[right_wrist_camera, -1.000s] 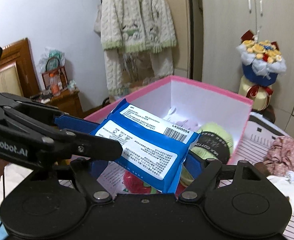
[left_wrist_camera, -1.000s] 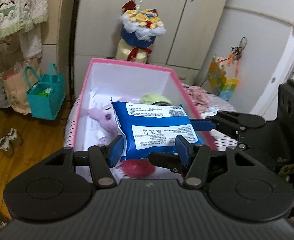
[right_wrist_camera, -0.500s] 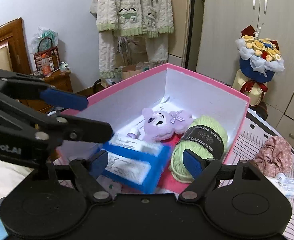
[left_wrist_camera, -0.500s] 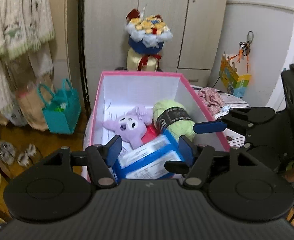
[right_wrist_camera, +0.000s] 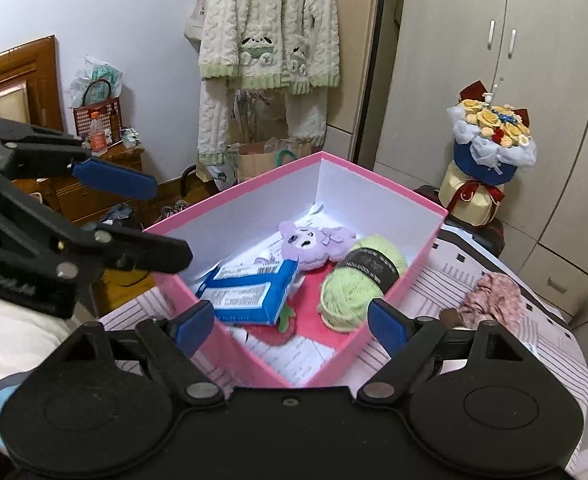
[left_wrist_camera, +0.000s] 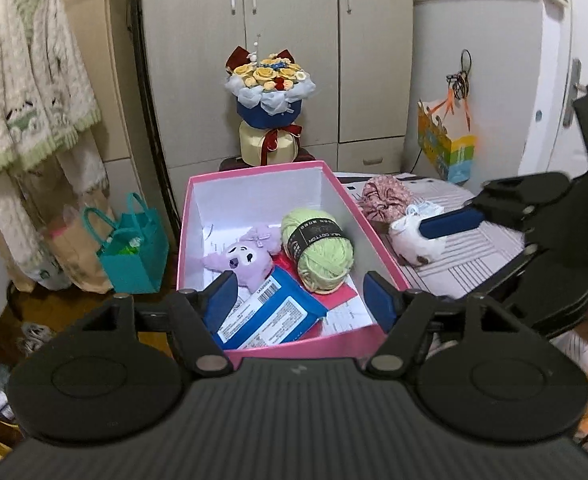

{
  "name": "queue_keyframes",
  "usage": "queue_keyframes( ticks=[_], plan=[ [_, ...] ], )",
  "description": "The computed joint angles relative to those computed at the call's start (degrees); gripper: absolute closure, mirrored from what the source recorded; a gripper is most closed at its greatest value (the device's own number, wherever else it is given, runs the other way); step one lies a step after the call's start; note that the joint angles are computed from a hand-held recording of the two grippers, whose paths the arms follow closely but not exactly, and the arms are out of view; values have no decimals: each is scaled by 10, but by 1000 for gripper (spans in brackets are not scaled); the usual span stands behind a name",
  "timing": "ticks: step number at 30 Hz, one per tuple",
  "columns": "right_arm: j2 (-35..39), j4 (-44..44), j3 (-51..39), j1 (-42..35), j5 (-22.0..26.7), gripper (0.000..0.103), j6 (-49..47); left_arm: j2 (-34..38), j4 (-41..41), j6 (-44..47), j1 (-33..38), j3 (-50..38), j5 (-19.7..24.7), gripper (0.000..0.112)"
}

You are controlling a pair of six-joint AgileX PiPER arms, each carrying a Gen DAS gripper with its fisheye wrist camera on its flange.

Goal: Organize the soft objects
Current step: 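Withdraw the left tool from the box toward the white plush cat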

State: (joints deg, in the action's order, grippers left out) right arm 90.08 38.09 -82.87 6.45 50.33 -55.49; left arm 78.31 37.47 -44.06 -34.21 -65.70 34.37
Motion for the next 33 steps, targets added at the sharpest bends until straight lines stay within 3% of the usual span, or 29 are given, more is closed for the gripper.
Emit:
queue_keyframes(
  ticks=[7, 11, 18, 23, 27, 33],
  plan=[
    [-49, 58, 31, -97, 75, 14, -74, -13, 13, -1, -55, -8, 30, 38],
    [-57, 108, 46, -169, 114, 14, -128, -1, 19, 0, -78, -18, 21, 38],
    [-38, 190, 77, -256, 138, 14, -225, 68, -63, 82, -76, -87, -11, 38],
    [2, 224, 72, -281, 138, 14, -269, 126, -166, 160, -56, -142, -47, 38],
    [43, 250, 64, -292, 126, 14, -318, 183, -133, 117, -69, -194, -42, 38],
    [103, 247, 35, -281, 81, 14, -354, 276, -175, 130, -63, -291, -36, 39]
  ],
)
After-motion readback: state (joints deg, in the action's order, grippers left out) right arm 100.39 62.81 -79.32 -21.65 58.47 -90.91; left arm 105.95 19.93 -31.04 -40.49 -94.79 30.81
